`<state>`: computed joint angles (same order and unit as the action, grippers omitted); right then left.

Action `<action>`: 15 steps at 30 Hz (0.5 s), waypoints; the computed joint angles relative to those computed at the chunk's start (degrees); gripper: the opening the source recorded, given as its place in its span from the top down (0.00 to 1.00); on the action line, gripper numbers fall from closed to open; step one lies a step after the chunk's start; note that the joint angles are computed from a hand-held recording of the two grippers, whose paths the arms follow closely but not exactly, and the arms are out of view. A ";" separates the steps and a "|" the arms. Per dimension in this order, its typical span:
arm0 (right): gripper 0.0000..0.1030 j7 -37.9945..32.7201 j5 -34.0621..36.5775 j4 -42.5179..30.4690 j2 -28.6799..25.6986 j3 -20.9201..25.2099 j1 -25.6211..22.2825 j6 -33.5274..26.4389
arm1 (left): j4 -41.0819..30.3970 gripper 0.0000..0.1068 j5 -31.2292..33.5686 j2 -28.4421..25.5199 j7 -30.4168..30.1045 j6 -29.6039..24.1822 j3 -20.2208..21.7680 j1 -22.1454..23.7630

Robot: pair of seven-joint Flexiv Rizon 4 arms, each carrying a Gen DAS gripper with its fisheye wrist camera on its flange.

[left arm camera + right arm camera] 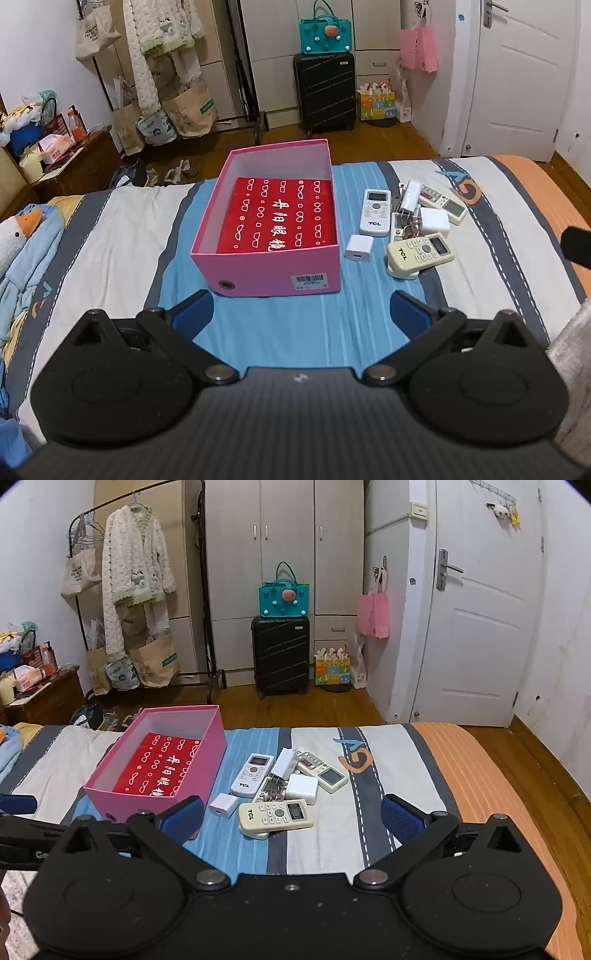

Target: Organize rigid objects

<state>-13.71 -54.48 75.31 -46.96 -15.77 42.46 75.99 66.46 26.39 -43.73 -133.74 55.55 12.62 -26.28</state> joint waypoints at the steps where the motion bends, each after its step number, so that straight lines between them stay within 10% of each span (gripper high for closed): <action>1: 0.00 -0.02 0.08 -0.08 -0.07 0.03 -0.02 0.01 | 0.18 0.04 -0.05 0.05 0.02 0.37 -0.15 0.12; 15: 0.00 -1.02 1.06 -0.58 -1.06 -0.40 0.06 0.35 | 1.57 0.04 -0.91 0.16 0.15 1.93 0.00 0.71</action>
<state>-14.73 -53.42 74.73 -48.02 -16.17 42.53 76.34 68.03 25.49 -43.57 -133.59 57.49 12.62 -25.57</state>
